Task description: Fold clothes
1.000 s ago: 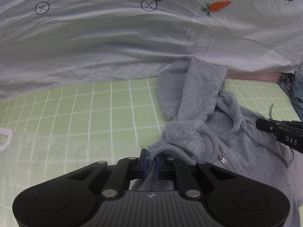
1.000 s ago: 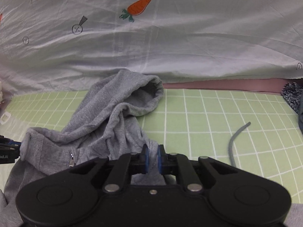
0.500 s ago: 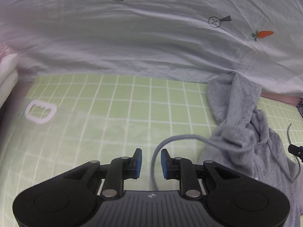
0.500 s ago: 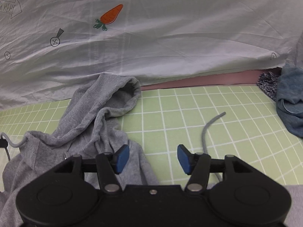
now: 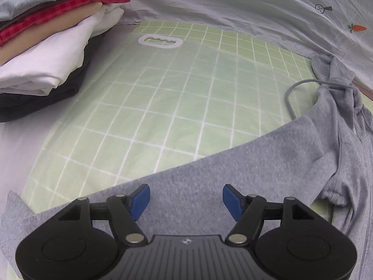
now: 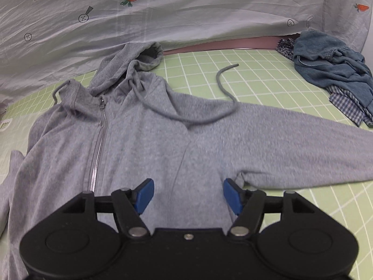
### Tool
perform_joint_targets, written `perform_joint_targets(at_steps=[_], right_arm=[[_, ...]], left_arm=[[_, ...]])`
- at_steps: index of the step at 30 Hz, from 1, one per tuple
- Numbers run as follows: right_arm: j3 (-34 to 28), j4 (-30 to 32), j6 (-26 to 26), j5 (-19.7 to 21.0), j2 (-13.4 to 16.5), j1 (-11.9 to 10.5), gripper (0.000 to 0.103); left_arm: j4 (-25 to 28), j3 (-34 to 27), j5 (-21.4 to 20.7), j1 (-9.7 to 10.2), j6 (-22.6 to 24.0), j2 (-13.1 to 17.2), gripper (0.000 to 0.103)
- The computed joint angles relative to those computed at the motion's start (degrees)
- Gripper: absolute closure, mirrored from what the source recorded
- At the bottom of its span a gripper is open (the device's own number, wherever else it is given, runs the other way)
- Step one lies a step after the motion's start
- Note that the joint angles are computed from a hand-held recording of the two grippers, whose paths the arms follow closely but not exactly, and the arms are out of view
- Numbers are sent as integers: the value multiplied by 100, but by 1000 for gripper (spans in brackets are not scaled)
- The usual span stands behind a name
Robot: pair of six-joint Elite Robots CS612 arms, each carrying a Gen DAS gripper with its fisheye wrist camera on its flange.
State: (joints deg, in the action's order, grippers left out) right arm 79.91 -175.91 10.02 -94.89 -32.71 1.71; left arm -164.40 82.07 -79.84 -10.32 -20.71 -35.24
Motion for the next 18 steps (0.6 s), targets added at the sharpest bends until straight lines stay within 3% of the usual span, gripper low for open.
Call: perform_joint_targets(at_steps=[4, 9, 18], right_arm=[[309, -102, -88, -132, -143, 59, 36], [470, -121, 83, -281, -200, 98, 34], [497, 62, 158, -523, -187, 208, 32]], left_arm=[[-158, 55, -94, 52, 378, 15, 20], [-83, -79, -210, 74, 970, 121, 15], [-245, -174, -434, 117, 1265, 209, 15]])
